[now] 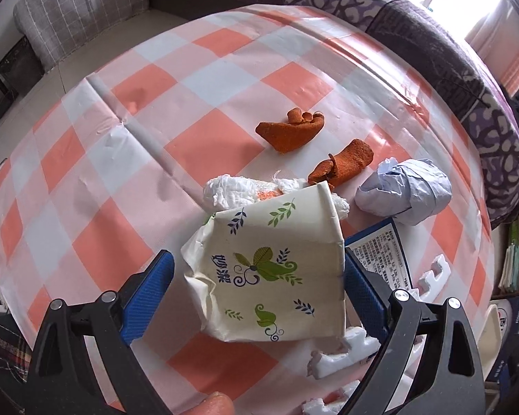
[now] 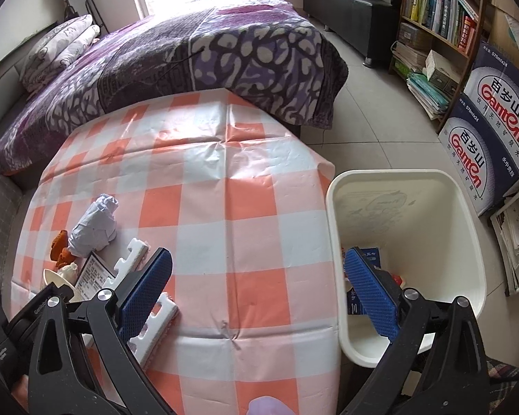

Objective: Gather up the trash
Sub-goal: 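Grasp the white leaf-print paper cup with the left gripper, then grasp a white plastic comb piece with the right gripper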

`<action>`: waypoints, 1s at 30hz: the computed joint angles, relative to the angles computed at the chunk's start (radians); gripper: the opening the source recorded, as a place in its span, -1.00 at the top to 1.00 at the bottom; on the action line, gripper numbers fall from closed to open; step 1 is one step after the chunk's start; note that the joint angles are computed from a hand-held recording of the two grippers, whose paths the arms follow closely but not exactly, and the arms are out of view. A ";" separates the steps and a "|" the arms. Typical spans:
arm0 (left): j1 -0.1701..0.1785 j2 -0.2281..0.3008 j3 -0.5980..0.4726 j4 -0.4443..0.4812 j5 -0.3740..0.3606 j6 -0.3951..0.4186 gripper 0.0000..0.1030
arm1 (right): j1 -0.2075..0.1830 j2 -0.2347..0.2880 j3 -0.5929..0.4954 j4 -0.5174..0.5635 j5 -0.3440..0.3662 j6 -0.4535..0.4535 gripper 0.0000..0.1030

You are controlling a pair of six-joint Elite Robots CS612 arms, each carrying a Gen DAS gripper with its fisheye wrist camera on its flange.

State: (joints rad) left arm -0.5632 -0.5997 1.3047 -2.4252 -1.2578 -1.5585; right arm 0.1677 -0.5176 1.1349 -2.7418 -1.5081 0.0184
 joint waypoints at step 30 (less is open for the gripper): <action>-0.003 -0.105 0.174 -0.186 0.074 0.042 -0.51 | 0.051 0.128 -0.214 0.319 0.274 0.049 0.63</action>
State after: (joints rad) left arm -0.5661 -0.7050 1.4785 -2.6116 -1.1841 -1.5167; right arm 0.2192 -0.3900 0.9207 -2.4231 -1.2341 0.0678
